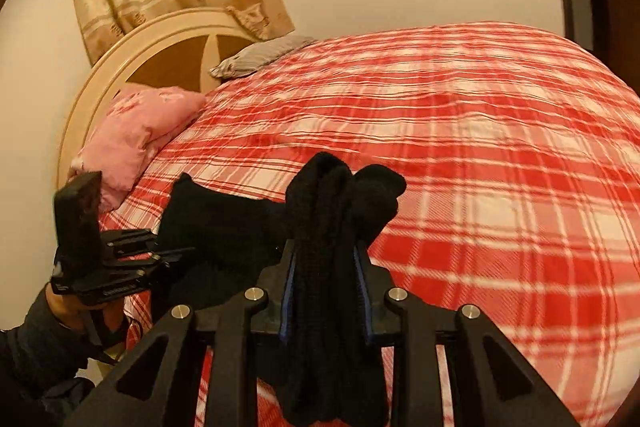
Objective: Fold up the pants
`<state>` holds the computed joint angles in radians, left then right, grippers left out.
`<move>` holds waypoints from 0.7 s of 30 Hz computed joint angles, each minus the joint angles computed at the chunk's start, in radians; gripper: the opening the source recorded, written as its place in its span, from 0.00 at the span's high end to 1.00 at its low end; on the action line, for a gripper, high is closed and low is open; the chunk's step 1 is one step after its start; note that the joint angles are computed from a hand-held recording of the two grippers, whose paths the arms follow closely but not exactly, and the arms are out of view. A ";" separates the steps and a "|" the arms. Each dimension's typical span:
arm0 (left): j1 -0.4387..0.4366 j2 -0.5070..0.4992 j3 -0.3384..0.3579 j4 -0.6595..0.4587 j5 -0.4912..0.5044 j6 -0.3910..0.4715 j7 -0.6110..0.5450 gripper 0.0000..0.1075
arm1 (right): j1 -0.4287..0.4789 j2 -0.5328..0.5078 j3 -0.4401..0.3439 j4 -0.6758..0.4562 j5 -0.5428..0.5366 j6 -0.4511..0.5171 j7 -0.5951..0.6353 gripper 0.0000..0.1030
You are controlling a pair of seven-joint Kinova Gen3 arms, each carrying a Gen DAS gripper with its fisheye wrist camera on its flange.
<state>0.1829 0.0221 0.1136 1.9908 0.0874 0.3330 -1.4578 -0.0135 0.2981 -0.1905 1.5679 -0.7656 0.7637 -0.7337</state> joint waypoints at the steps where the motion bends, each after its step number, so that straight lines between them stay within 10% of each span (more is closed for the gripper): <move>1: -0.005 -0.006 -0.007 0.005 -0.008 -0.003 0.010 0.82 | -0.015 0.018 0.000 -0.025 0.012 0.007 -0.015 0.74; 21: -0.220 -0.112 -0.060 0.113 -0.247 -0.005 0.248 0.83 | -0.272 0.336 -0.102 -0.445 0.228 0.055 -0.204 0.75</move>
<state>-0.0369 -0.0900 0.0534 2.1041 -0.1593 0.3278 -1.2102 -0.2854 0.6337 -0.2926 1.1226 -0.5378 0.8185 -0.9382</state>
